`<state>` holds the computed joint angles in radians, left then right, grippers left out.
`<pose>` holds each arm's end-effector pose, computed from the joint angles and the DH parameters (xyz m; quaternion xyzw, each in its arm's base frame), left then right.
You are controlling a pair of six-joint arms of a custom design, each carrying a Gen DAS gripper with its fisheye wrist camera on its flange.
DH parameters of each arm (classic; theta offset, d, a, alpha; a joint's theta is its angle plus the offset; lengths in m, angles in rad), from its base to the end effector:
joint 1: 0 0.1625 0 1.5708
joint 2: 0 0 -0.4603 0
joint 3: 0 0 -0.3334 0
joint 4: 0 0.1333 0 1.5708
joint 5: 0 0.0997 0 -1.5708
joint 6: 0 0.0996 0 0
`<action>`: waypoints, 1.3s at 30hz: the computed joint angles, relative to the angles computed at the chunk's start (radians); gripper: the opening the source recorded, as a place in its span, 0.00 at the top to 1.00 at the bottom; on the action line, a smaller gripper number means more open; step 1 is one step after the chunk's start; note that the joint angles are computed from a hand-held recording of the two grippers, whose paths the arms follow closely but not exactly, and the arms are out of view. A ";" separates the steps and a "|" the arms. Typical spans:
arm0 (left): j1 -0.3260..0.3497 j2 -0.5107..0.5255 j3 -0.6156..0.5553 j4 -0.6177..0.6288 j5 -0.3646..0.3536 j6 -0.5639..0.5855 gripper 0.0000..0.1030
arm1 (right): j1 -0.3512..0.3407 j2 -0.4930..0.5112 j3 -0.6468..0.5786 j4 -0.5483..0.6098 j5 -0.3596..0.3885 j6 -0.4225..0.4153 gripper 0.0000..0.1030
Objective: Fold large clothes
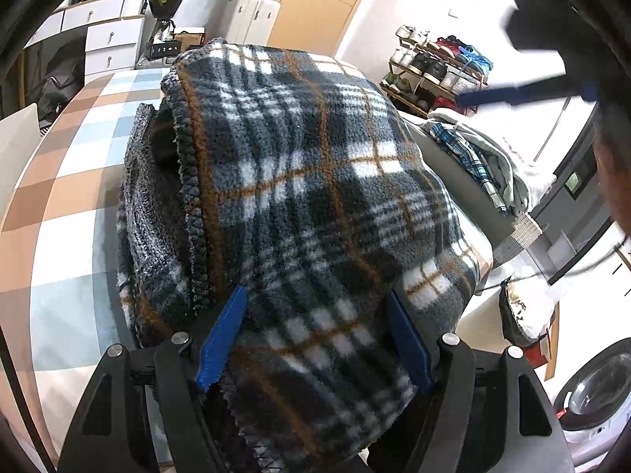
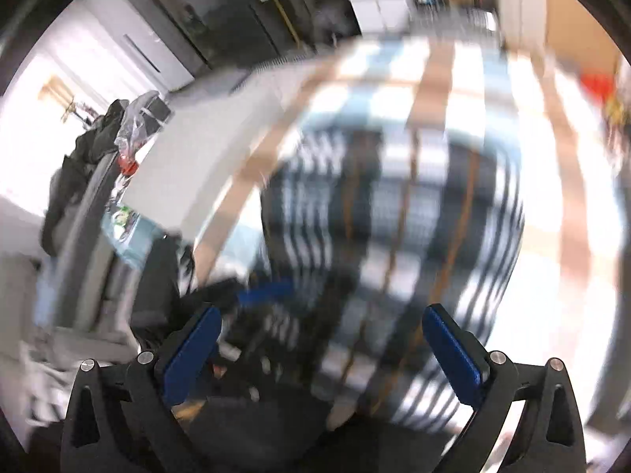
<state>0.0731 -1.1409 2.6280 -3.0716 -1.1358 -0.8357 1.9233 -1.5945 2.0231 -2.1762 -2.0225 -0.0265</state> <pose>-0.3070 -0.1982 0.1597 0.3159 0.9239 -0.2010 0.0787 0.2246 -0.3502 0.4134 0.1635 -0.9571 0.1211 0.2061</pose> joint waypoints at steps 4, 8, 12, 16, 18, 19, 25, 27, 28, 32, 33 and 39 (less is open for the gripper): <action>-0.001 0.001 0.007 -0.015 0.002 0.004 0.35 | 0.079 0.168 -0.099 0.061 -0.253 0.060 0.00; 0.006 0.001 0.009 -0.029 -0.002 0.014 0.35 | 0.068 0.288 -0.166 0.111 -0.358 0.087 0.00; 0.001 0.006 0.014 -0.041 0.001 0.011 0.35 | 0.049 0.371 -0.158 0.050 -0.468 0.042 0.00; 0.005 0.010 0.031 -0.083 -0.002 0.019 0.35 | 0.023 0.427 -0.161 0.028 -0.519 0.009 0.00; 0.010 0.011 0.035 -0.099 -0.006 0.025 0.35 | 0.013 0.437 -0.166 0.022 -0.516 -0.001 0.00; 0.012 0.012 0.035 -0.103 -0.007 0.029 0.34 | 0.009 0.442 -0.166 0.023 -0.516 0.000 0.00; 0.018 0.028 0.038 -0.134 -0.011 0.041 0.32 | -0.020 0.454 -0.157 0.000 -0.501 -0.021 0.00; 0.020 0.028 0.029 -0.122 -0.013 0.041 0.30 | -0.021 0.459 -0.139 -0.042 -0.510 -0.046 0.00; 0.020 0.027 0.024 -0.110 -0.011 0.039 0.29 | -0.021 0.460 -0.128 -0.070 -0.515 -0.063 0.00; 0.023 0.012 -0.010 -0.031 -0.014 0.017 0.28 | -0.021 0.458 -0.073 -0.219 -0.521 -0.124 0.00; 0.027 0.006 -0.022 -0.005 -0.019 0.010 0.27 | -0.021 0.455 -0.055 -0.275 -0.516 -0.152 0.00; 0.040 -0.056 -0.110 0.189 -0.055 -0.032 0.27 | -0.034 0.266 -0.056 -0.272 -0.252 -0.148 0.00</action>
<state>0.1132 -1.1972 2.5184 -2.8830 -1.1906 -0.8675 1.8893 -1.3288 1.9670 -2.4482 -2.2748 -0.1743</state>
